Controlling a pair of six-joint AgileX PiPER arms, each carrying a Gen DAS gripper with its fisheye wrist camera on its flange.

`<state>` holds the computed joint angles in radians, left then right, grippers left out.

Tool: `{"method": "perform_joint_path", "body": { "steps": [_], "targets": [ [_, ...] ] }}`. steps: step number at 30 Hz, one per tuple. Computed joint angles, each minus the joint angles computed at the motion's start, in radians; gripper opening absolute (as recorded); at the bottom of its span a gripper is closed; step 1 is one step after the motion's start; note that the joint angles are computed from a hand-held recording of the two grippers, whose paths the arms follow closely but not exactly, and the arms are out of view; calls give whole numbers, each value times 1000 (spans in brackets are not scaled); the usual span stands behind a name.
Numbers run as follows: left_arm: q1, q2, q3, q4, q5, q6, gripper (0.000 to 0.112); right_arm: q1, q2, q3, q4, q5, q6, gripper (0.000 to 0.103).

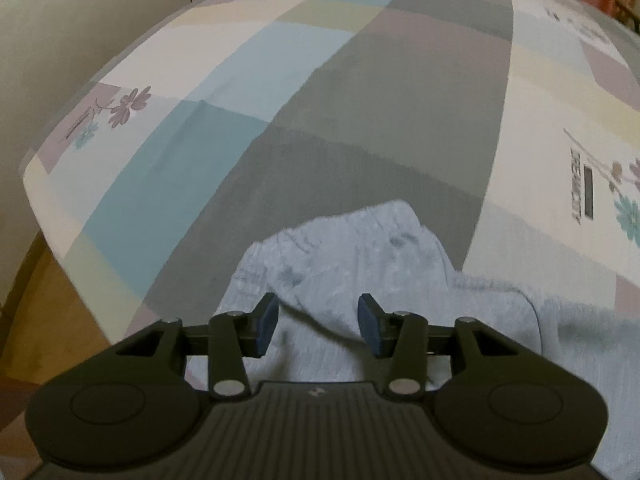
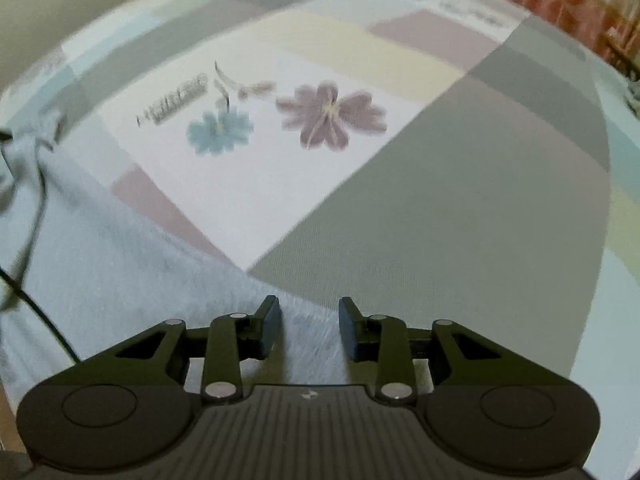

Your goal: Fold clothes

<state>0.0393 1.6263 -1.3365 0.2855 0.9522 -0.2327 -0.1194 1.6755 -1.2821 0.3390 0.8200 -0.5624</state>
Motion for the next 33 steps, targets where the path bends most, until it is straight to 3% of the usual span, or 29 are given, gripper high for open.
{"method": "perform_joint_path", "body": {
  "steps": [6, 11, 16, 19, 25, 28, 33],
  "targets": [
    [-69, -38, -11, 14, 82, 82, 46, -46, -125, 95, -109, 52, 96, 37],
    [-157, -47, -21, 23, 115, 89, 46, -49, -18, 96, -99, -67, 92, 37],
    [-259, -60, -47, 7, 98, 103, 46, -65, -52, 54, -33, -41, -2, 39],
    [-327, -56, -54, -33, 32, 138, 44, -109, -88, 59, 76, 50, -94, 39],
    [-436, 95, -127, -348, -90, 598, 33, -122, -128, 108, 191, 162, -215, 39],
    [-467, 191, -179, -498, -111, 796, 33, -116, -143, 132, 210, 195, -254, 39],
    [-498, 261, -170, -570, -175, 1003, 33, -117, -161, 161, 211, 218, -267, 39]
  ]
}}
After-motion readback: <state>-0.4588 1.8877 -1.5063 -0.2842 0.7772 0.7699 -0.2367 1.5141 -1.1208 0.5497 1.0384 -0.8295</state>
